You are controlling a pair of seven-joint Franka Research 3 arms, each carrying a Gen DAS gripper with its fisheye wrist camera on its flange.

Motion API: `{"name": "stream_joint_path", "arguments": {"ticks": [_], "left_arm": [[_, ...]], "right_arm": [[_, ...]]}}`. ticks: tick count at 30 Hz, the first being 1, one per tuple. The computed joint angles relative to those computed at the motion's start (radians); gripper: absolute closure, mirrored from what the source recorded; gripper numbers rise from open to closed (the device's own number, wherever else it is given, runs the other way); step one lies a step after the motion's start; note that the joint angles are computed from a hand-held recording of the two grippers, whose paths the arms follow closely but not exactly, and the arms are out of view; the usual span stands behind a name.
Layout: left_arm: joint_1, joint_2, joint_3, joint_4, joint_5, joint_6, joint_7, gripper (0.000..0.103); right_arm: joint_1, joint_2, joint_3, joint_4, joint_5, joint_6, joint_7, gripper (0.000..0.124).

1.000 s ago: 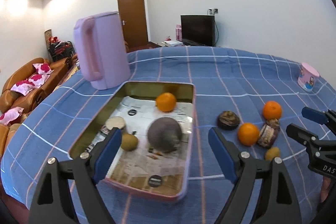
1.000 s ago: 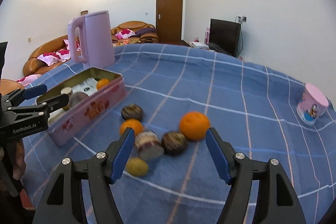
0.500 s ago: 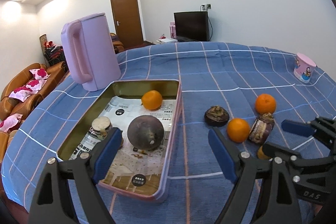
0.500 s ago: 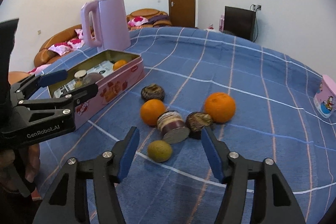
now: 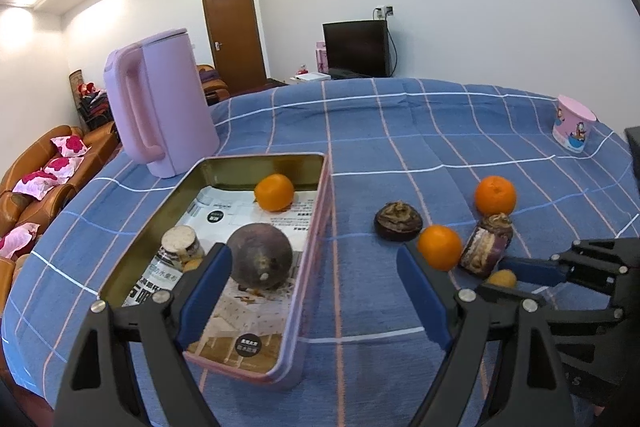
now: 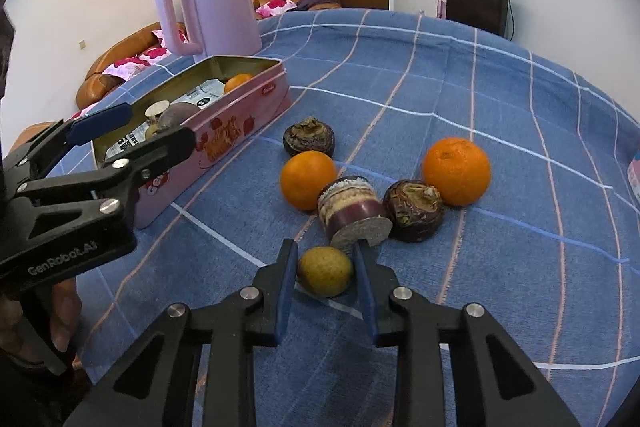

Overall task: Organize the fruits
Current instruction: 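Grasp a small yellow-brown fruit with the right tool while the left tool moves toward the dark jar, then grasp the dark purple-labelled jar with the left tool while the right tool holds its fruit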

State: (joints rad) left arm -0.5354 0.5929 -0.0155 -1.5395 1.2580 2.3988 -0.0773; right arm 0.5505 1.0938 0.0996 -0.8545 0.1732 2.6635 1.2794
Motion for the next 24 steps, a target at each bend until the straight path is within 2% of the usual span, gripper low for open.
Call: {"name": "stream_joint_path", "arguments": {"ticks": [3, 5, 11, 14, 19, 24], "left_arm": [[-0.001, 0.016, -0.001, 0.025, -0.007, 0.000, 0.021, 0.016], [-0.005, 0.029, -0.001, 0.046, -0.012, 0.001, 0.039, 0.016], [-0.017, 0.086, 0.006, 0.131, -0.060, 0.007, 0.116, 0.016], [-0.028, 0.115, 0.014, 0.171, -0.083, 0.023, 0.153, 0.016], [-0.048, 0.174, 0.027, 0.255, -0.136, 0.038, 0.233, 0.016], [-0.066, 0.232, 0.043, 0.340, -0.191, 0.055, 0.321, 0.017]], "right_arm": [[0.022, -0.061, -0.059, -0.119, -0.024, 0.124, 0.057, 0.094], [0.026, -0.073, -0.086, -0.144, -0.035, 0.162, 0.101, 0.094], [0.046, -0.069, -0.180, -0.146, -0.101, 0.207, 0.234, 0.094], [0.052, -0.059, -0.214, -0.129, -0.136, 0.200, 0.293, 0.094], [0.039, -0.069, -0.214, -0.146, -0.165, 0.215, 0.337, 0.094], [0.007, -0.079, -0.177, -0.163, -0.153, 0.228, 0.345, 0.094]]}}
